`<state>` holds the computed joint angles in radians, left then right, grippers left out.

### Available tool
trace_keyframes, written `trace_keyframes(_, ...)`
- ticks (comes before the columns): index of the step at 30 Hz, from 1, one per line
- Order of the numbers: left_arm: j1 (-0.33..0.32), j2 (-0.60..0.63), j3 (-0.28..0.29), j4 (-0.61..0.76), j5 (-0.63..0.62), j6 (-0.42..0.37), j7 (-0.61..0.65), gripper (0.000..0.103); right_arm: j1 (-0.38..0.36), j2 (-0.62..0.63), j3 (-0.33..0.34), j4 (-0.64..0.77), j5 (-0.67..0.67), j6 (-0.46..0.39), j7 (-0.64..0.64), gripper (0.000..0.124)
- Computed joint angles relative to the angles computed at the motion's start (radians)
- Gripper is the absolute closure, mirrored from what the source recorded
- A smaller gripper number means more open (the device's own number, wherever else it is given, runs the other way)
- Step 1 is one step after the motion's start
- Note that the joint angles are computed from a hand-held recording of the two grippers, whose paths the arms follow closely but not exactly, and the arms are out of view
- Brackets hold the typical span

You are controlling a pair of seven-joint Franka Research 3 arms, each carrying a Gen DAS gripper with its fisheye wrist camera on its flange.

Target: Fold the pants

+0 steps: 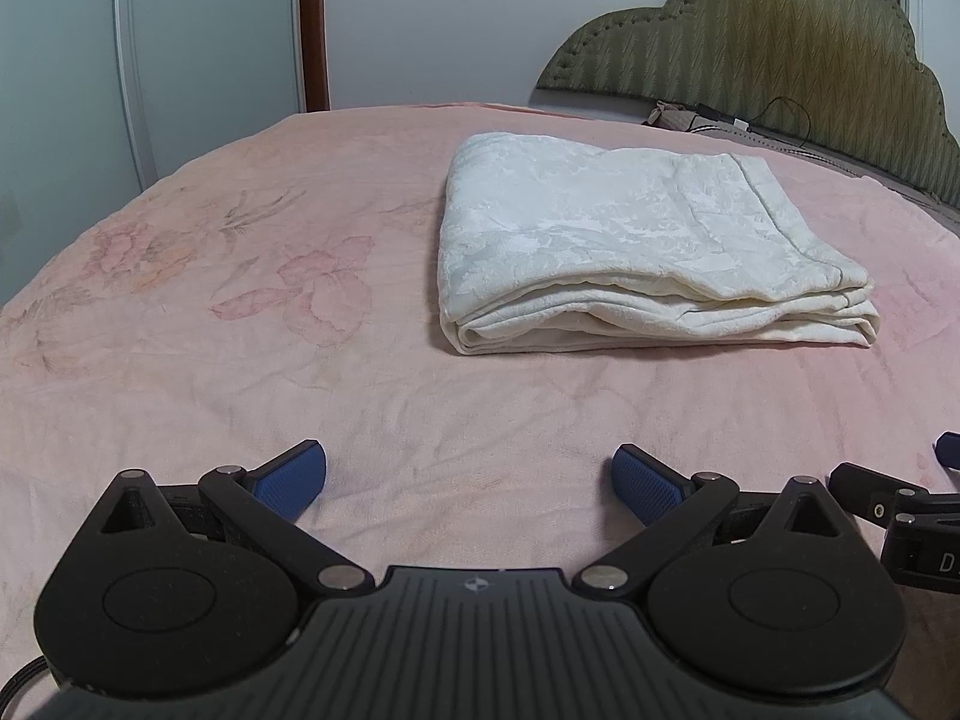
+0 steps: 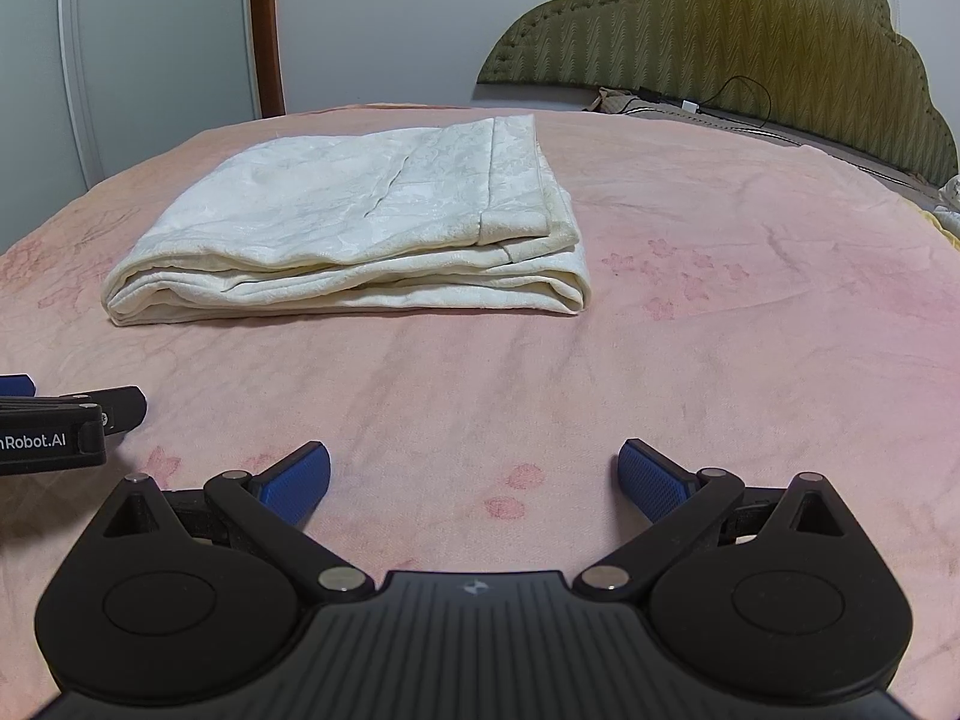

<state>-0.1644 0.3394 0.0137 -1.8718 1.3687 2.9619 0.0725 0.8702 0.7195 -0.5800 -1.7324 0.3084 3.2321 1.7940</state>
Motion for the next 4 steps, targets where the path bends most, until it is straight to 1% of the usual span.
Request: trace_keyframes(4,-0.003,0.000,0.001,0.001,0.006,-0.004,-0.005,0.000,-0.010,-0.002,0.012,0.002,0.000,0.002,-0.006,0.021)
